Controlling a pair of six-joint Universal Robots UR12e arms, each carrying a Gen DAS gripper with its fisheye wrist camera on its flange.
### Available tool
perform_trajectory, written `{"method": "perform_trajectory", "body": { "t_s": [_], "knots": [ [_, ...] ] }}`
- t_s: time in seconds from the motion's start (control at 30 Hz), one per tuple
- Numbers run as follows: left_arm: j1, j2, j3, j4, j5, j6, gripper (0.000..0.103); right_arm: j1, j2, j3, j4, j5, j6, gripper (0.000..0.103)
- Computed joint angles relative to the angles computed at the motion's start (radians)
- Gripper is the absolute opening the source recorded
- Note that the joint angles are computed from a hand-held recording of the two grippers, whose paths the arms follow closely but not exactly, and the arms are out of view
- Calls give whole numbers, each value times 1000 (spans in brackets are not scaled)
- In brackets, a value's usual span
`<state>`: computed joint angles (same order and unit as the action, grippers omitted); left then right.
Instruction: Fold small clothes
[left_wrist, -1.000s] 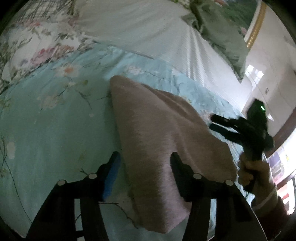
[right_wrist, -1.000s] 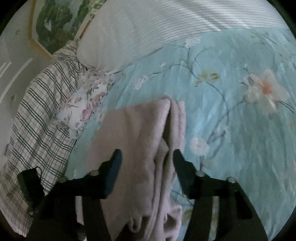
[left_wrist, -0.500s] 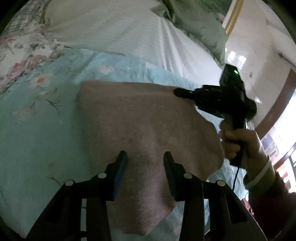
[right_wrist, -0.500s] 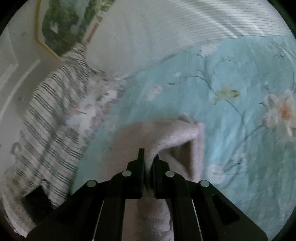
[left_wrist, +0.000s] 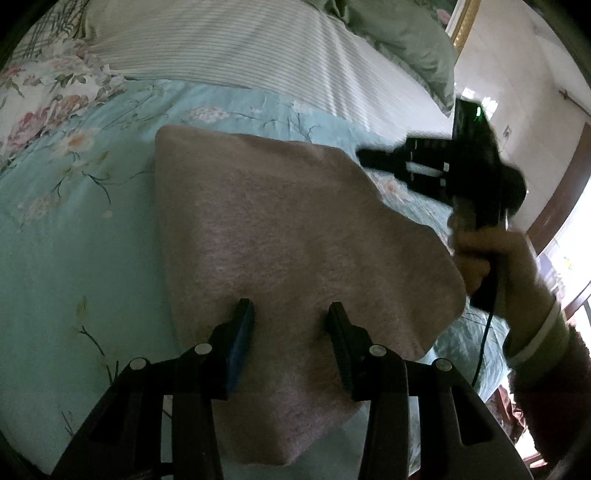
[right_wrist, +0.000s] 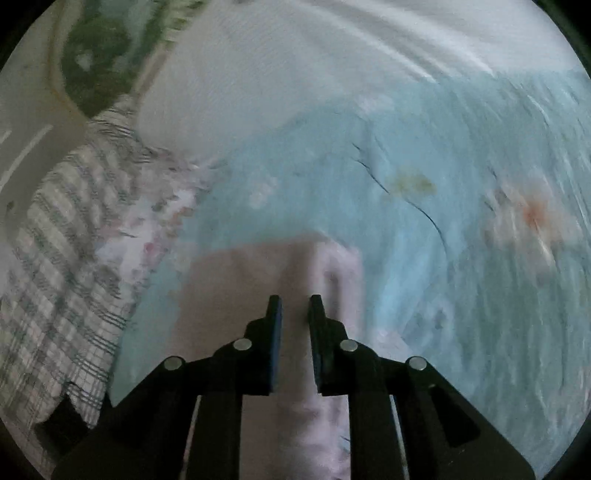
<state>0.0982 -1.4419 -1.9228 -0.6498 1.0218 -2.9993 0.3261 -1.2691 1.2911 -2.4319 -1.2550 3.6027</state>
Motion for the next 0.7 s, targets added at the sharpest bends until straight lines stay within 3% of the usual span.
{"method": "perform_trajectory", "body": {
  "t_s": [0.1,0.2,0.23,0.3,0.37,0.53,0.6,0.7],
  "knots": [
    [-3,-1,0,1,7,7,42,-9,77,-108,169,114,-59,16],
    [-4,-3,3,-1,9,11,42,-21,121,-141,238,52,-4,12],
    [-2,-4,4,-6,1,13,42,-35,122,-121,208,78,58,0],
    [-2,-2,2,-8,0,9,42,-42,109,-89,145,69,126,0],
    [-2,0,0,-6,2,7,43,-24,80,-76,128,-49,92,1],
    [15,12,-4,-26,-27,1,43,-20,-14,25,49,-2,69,4],
    [25,23,-11,-30,-40,-4,43,-12,-57,74,16,32,55,8],
    [41,47,-29,-25,-47,-4,43,4,-121,157,-28,45,36,44]
  ]
}}
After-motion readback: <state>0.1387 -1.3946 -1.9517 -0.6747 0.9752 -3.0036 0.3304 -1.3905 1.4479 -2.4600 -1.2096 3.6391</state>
